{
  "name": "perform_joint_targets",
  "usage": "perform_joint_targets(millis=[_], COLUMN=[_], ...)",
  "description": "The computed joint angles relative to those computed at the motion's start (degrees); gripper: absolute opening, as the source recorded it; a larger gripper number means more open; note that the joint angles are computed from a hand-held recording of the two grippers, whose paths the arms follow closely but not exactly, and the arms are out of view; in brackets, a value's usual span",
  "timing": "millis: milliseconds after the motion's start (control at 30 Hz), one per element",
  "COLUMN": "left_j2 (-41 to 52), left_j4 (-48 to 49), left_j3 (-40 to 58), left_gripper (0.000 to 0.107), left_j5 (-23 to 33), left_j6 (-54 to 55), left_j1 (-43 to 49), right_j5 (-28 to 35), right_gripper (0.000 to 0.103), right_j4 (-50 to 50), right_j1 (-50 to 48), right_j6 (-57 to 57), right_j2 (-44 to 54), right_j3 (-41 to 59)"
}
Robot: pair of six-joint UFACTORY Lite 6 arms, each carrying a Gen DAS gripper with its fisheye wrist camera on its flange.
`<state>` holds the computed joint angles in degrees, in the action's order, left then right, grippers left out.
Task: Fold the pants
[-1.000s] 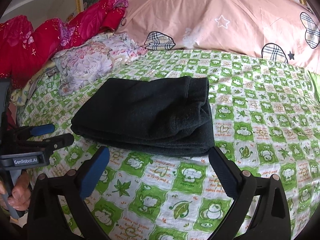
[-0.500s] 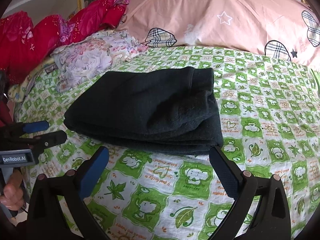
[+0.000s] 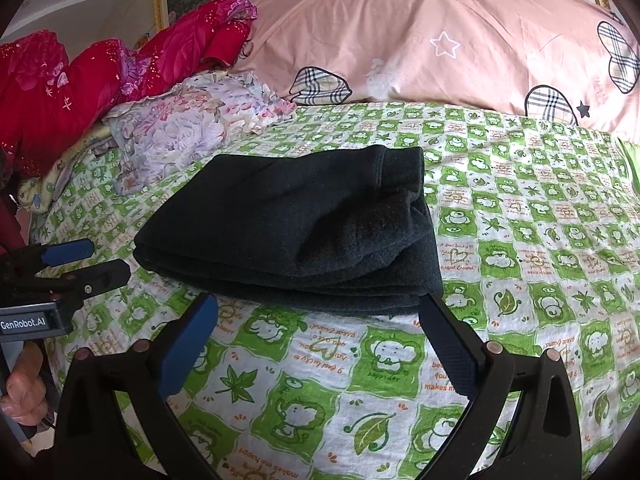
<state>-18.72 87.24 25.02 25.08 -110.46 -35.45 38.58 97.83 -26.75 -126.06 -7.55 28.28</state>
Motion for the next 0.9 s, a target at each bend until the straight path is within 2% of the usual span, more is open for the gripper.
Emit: perform_joint_targets(millis=[900], left_j2=[-0.12], left_j4=[-0.32], left_j3=[0.17], left_gripper=[0.087], left_j5=[-0.15], left_j6=[0.98], left_j1=[-0.37], right_j5=[-0.53], right_gripper=[0.101], right_j4=[-1.46], right_j1=[2.05], right_j6=[3.0], right_j2=[-2.21], right_j3=[1.03])
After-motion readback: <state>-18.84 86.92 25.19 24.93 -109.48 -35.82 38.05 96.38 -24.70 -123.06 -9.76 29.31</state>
